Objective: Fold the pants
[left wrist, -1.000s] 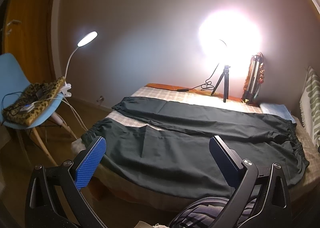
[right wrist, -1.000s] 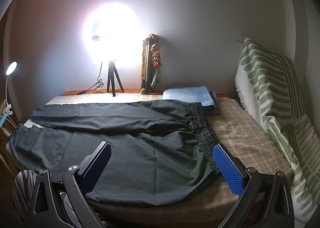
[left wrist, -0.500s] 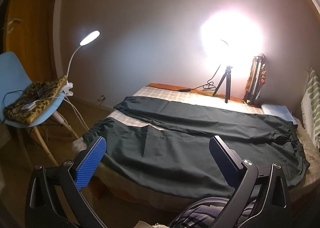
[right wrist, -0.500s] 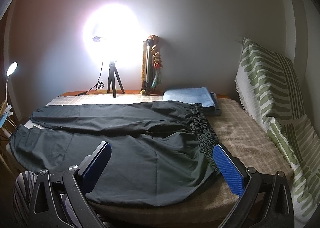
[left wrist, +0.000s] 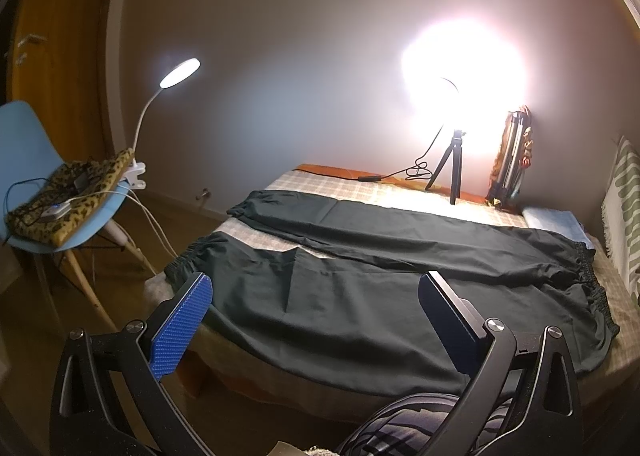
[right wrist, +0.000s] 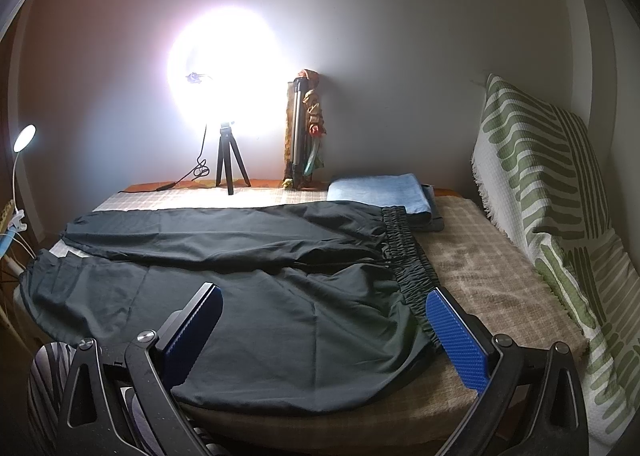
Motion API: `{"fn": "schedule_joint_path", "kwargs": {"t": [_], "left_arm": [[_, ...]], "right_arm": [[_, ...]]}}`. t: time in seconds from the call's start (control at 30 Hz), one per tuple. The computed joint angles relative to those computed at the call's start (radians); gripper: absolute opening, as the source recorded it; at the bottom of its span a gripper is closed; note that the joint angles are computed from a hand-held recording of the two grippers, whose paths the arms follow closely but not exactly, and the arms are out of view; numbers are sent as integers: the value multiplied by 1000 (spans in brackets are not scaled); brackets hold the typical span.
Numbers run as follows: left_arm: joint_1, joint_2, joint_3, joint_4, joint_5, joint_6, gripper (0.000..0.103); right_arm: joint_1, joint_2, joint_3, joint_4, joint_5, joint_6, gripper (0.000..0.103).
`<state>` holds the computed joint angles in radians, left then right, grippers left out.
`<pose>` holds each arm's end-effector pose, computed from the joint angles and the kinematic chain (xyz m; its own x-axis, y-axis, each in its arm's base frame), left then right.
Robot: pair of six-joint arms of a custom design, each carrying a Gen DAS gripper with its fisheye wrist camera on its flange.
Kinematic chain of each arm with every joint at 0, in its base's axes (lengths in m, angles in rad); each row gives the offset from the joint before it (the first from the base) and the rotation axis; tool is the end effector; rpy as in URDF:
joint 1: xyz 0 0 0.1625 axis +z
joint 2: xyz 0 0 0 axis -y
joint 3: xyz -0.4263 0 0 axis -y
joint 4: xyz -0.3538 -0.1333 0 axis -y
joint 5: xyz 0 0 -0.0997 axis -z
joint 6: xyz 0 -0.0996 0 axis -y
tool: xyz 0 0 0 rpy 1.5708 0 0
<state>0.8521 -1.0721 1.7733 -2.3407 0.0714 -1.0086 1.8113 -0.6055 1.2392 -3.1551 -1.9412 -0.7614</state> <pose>-0.2023 -0.5846 0.3226 -0.5512 -0.6878 -0.4723 0.3574 0.3169 -0.8785 0.2776 -0.7238 0.2228 -0.6106 -0.3431 0.7137 -0.7733 0.4528 -0.4439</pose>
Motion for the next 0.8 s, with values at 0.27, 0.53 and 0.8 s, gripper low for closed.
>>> {"fn": "schedule_joint_path", "kwargs": {"t": [0.27,0.53,0.8], "left_arm": [[1,-2,3,4,1,-6,103],[2,6,10,-45,1,27,103],[15,44,19,-318,-1,239,103]], "right_arm": [[0,-1,0,1,1,0,103],[3,6,-4,8,-2,0,103],[-4,7,-5,32,13,-21,103]]}}
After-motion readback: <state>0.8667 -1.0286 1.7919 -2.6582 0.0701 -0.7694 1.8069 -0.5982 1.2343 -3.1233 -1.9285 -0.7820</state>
